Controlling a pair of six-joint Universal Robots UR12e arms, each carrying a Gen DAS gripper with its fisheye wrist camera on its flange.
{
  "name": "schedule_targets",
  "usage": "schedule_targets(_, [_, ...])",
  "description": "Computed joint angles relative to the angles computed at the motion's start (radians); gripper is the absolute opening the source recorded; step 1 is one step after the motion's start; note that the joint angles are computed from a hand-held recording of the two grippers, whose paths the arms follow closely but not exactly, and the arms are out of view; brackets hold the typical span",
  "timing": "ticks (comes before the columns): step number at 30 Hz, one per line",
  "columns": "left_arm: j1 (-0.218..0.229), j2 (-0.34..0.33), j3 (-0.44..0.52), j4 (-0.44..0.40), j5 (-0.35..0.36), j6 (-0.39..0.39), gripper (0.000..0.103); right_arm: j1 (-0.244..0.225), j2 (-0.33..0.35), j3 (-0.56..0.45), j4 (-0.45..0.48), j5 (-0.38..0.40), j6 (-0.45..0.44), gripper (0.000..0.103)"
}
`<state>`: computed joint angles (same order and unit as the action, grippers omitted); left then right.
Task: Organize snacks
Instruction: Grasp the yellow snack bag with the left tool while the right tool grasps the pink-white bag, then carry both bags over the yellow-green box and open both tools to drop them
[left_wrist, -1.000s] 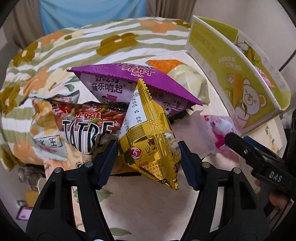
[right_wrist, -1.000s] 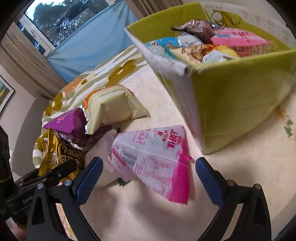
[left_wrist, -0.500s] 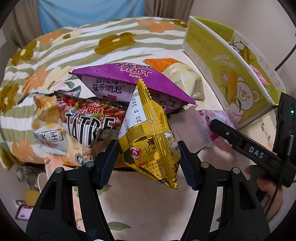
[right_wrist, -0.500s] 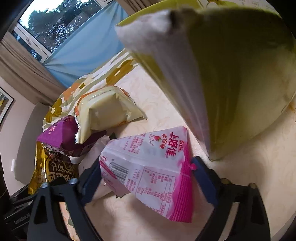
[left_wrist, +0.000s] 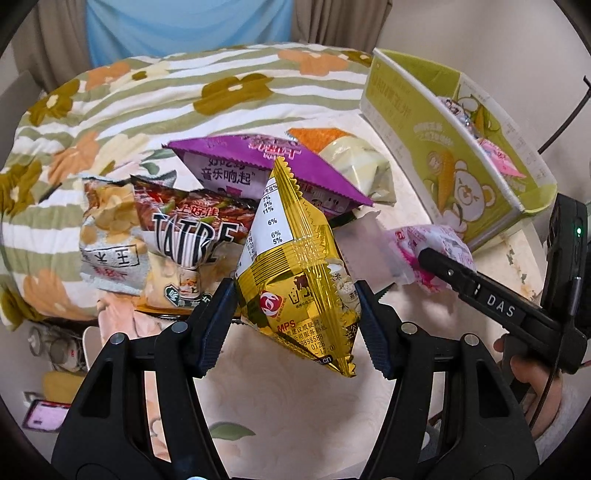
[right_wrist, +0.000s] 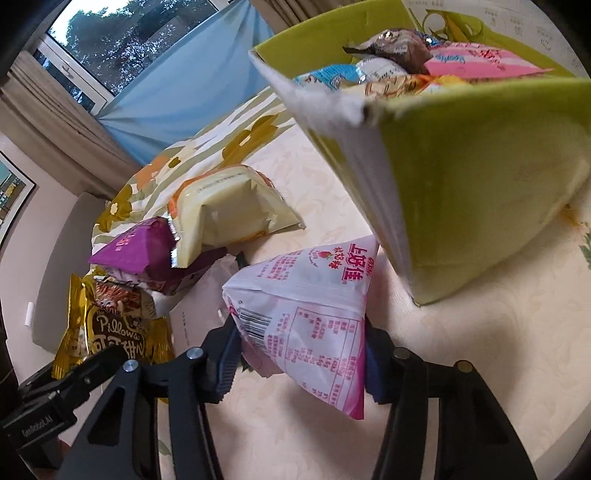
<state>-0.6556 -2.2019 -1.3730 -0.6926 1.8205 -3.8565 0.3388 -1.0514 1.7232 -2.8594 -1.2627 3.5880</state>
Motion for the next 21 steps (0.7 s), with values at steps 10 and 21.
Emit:
schedule_targets(10, [-0.013, 0.041, -0.012, 0.042, 0.029, -0.015, 0.06, 0.008, -0.069, 0.027, 0.011, -0.001, -0.035, 0.05])
schedule_targets(21, [-0.027, 0.034, 0.064, 0.064, 0.109, -0.039, 0.06, -0.014, -0.124, 0.02, -0.063, 0.06, -0.118, 0.05])
